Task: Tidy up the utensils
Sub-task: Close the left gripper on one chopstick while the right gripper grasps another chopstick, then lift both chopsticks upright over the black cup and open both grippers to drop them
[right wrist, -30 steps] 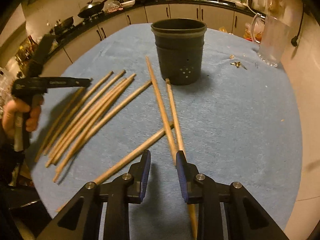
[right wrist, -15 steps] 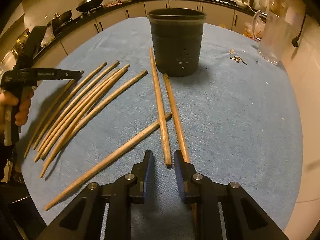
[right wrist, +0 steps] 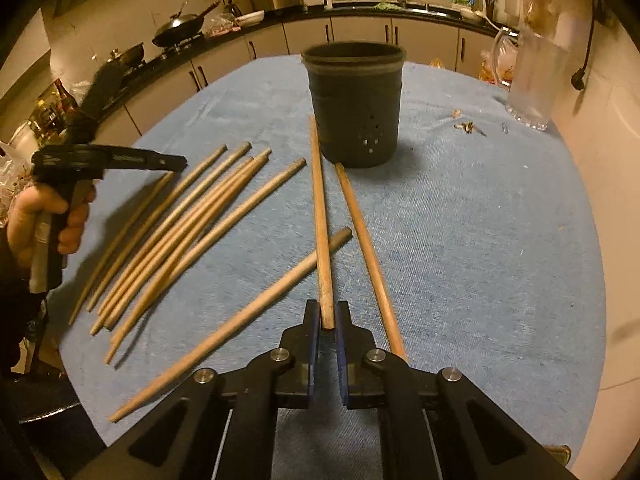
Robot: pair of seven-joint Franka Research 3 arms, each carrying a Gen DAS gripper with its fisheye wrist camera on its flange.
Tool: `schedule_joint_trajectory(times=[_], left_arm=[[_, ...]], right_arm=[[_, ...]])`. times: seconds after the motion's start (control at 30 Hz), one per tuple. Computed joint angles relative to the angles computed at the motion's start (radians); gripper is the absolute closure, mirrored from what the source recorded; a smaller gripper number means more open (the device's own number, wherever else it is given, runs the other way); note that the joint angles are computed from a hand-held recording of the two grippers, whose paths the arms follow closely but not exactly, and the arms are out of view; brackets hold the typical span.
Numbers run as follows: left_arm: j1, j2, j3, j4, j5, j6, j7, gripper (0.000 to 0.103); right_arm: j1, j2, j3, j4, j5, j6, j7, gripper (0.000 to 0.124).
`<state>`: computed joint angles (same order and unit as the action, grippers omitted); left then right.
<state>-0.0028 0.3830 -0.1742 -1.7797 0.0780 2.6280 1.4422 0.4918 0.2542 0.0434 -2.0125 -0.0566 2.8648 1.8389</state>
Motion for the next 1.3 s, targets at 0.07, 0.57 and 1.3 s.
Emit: schedule_joint_trajectory(times=[0.07, 0.57, 1.3], left_arm=[[-0.013, -0.001, 0.012, -0.001, 0.029, 0.001, -0.015, 0.096], [0.099, -0.193, -0.102, -0.137, -0.428, 0.151, 0.305, 0.097], [-0.010, -0.236, -0.052, 0.009, -0.677, 0.204, 0.497, 0.097]], right_arm=[[0.012, -0.022, -0.012, -0.021, -0.020, 0.021, 0.025, 0.116], [0.011, -0.197, -0.015, -0.068, -0.429, 0.160, 0.362, 0.116], [-0.135, -0.297, 0.094, 0.015, -0.833, 0.190, 0.747, 0.116]])
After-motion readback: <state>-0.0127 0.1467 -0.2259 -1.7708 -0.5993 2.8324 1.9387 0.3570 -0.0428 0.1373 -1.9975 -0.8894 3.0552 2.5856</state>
